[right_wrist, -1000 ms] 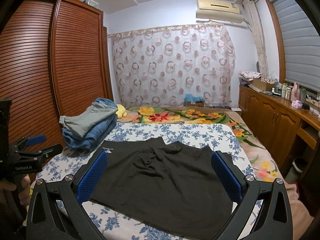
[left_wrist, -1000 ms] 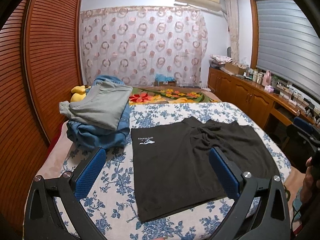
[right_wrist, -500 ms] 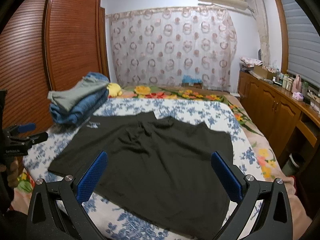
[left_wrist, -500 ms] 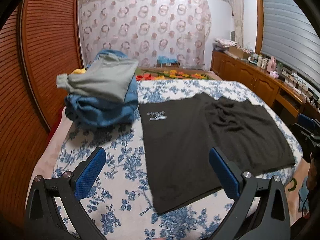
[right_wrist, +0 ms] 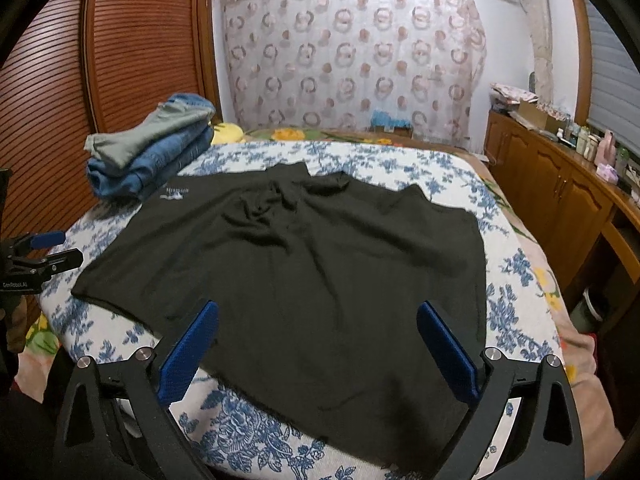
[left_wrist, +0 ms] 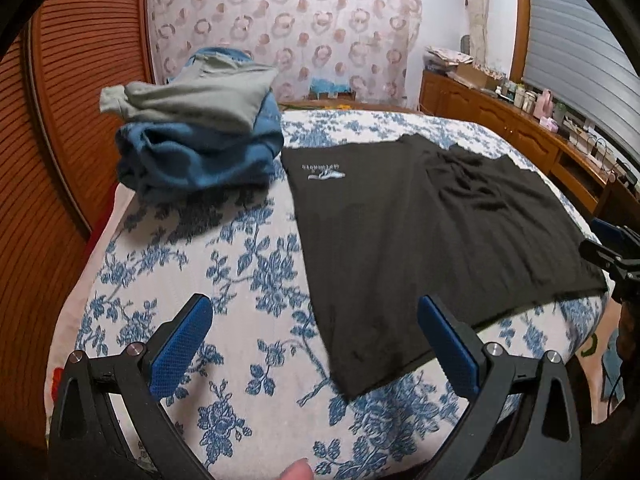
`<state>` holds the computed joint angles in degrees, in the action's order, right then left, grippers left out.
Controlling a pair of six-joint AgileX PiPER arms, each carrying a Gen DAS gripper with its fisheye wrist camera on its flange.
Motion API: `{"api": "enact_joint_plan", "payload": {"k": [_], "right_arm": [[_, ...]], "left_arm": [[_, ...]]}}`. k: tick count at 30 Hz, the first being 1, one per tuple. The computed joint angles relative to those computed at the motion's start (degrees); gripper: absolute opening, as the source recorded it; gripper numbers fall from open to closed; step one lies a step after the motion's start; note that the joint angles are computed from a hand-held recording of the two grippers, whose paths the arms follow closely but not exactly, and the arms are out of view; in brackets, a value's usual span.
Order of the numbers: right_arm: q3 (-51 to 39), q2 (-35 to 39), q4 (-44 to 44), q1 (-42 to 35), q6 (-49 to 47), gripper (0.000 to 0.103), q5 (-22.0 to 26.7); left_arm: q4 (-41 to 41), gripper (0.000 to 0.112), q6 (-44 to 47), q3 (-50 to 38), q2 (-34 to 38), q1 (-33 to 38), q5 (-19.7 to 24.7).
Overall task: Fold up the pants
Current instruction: 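Move the left tool toward the waistband corner of the black pants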
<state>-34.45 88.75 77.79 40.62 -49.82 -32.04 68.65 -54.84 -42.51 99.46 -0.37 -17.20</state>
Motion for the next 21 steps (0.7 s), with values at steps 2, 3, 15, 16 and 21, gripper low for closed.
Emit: {"api": "enact_joint_plan", "payload": {"k": [2, 3, 15, 16, 21], "right_arm": [[0.4, -0.4, 0.9, 0.1, -0.9, 0.099, 0.4], [0.2, -0.7, 2.2, -0.1, -2.5, 0.099, 0.9], [-0.6, -1.7, 10.0, 0.4, -9.0, 0.099, 1.5], [-0.6, -1.8, 10.4, 0.3, -9.5, 0.099, 1.5], [-1.1, -2.5, 13.5, 1.5, -11.5, 0.098, 0.6]], "left_arm": [[1.0, 0.103, -0.3, 0.3, 0.4, 1.0, -1.0], [0.4, 0.103, 0.4, 0.4, 0.6, 1.3, -1.1], [6.2, 0.082, -2.6, 2.0, 1.5, 4.4, -6.1], [7.1, 0.077, -3.2, 2.2, 1.6, 4.6, -6.5], [5.0, 0.060, -0.4, 3.3, 2.0, 4.9, -6.7]]}}
